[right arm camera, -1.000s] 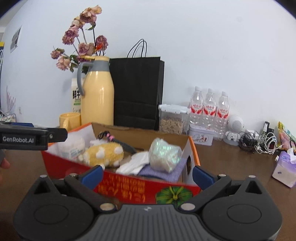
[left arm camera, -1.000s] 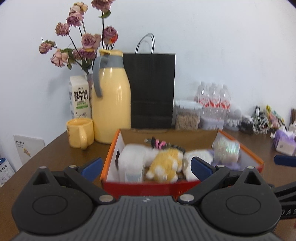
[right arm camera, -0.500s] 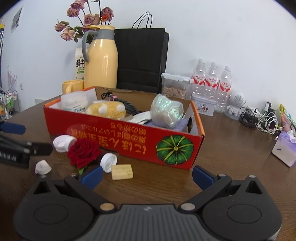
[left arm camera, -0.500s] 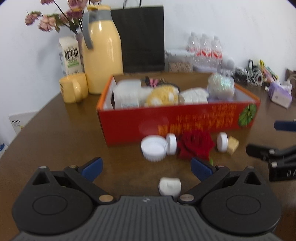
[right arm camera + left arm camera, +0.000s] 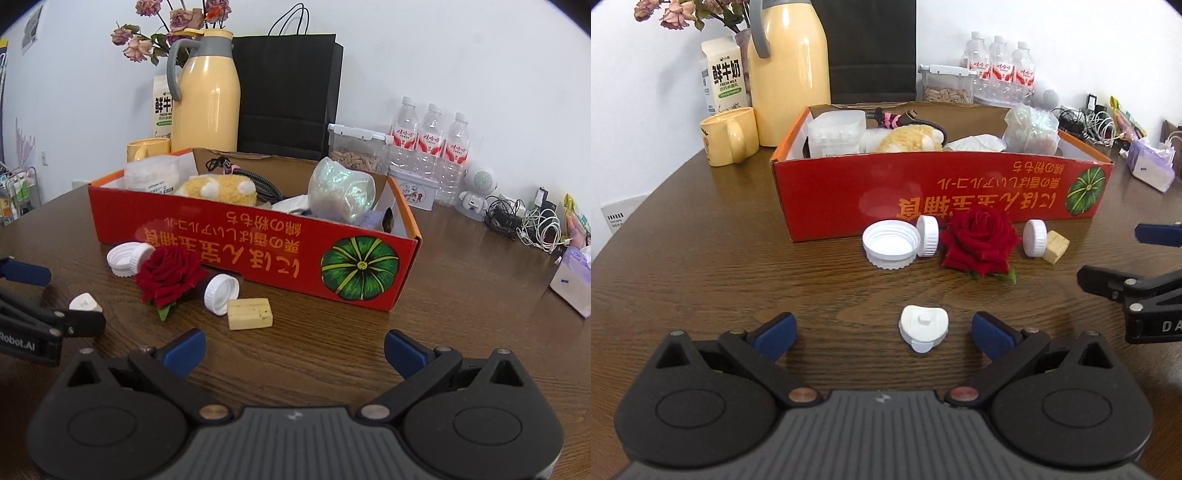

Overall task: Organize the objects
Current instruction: 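Move both open grippers out of the box back to the table items, then grasp the white heart-shaped cap with the left gripper while the right grasps the beige wooden block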

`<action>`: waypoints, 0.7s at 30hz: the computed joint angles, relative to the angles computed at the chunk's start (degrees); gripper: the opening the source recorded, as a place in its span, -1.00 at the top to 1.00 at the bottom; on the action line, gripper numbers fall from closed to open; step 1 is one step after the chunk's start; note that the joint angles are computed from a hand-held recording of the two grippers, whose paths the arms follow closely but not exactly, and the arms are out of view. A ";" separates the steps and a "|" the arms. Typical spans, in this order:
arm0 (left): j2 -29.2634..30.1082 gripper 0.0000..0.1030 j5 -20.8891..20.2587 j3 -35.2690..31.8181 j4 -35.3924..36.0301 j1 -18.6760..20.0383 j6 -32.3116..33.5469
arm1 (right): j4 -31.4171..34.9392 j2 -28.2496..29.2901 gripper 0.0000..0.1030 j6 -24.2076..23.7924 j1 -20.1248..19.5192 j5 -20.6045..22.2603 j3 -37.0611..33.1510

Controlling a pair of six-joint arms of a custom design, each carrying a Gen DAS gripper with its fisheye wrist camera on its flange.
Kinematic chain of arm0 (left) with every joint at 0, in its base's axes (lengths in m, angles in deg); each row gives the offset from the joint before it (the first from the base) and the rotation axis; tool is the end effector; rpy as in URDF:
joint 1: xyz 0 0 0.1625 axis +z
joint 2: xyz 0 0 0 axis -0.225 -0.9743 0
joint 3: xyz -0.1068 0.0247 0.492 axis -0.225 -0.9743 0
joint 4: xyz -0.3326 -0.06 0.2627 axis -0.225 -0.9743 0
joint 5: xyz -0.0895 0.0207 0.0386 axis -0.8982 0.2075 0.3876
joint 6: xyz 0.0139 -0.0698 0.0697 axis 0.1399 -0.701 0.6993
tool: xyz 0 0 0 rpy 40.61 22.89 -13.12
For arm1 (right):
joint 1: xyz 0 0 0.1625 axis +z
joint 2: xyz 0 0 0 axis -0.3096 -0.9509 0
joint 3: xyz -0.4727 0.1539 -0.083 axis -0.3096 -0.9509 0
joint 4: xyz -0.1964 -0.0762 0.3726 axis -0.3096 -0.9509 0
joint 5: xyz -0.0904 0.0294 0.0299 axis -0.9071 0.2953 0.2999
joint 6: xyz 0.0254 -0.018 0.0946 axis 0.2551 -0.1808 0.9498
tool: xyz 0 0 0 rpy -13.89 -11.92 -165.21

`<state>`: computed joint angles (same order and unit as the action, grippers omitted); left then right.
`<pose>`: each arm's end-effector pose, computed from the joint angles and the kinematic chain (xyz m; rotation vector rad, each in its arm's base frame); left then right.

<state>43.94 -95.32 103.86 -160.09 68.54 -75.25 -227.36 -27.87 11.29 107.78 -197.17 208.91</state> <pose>-0.0709 -0.4611 0.0516 0.7003 2.2547 -0.8926 0.0932 -0.4354 0.0007 0.5998 -2.0808 1.0573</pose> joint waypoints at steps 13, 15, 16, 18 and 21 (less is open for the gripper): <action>1.99 0.46 -4.57 1.68 -7.73 -0.17 4.17 | 1.14 -0.15 -1.00 0.84 -0.16 -0.49 -0.21; 1.77 0.47 -5.61 1.81 -7.87 0.19 3.63 | 1.41 -0.25 -1.00 1.01 -0.15 -0.59 -0.24; 1.54 0.47 -6.17 1.81 -7.74 0.42 3.32 | 1.65 -0.36 -1.00 1.16 -0.21 -0.55 -0.23; 1.27 0.47 -6.66 1.80 -7.48 0.62 2.83 | 2.45 -0.63 -1.00 1.72 -0.20 -0.79 -0.31; 1.06 0.47 -7.01 1.82 -7.37 0.83 2.42 | 3.93 -1.05 -1.00 2.81 -0.16 -1.39 -0.49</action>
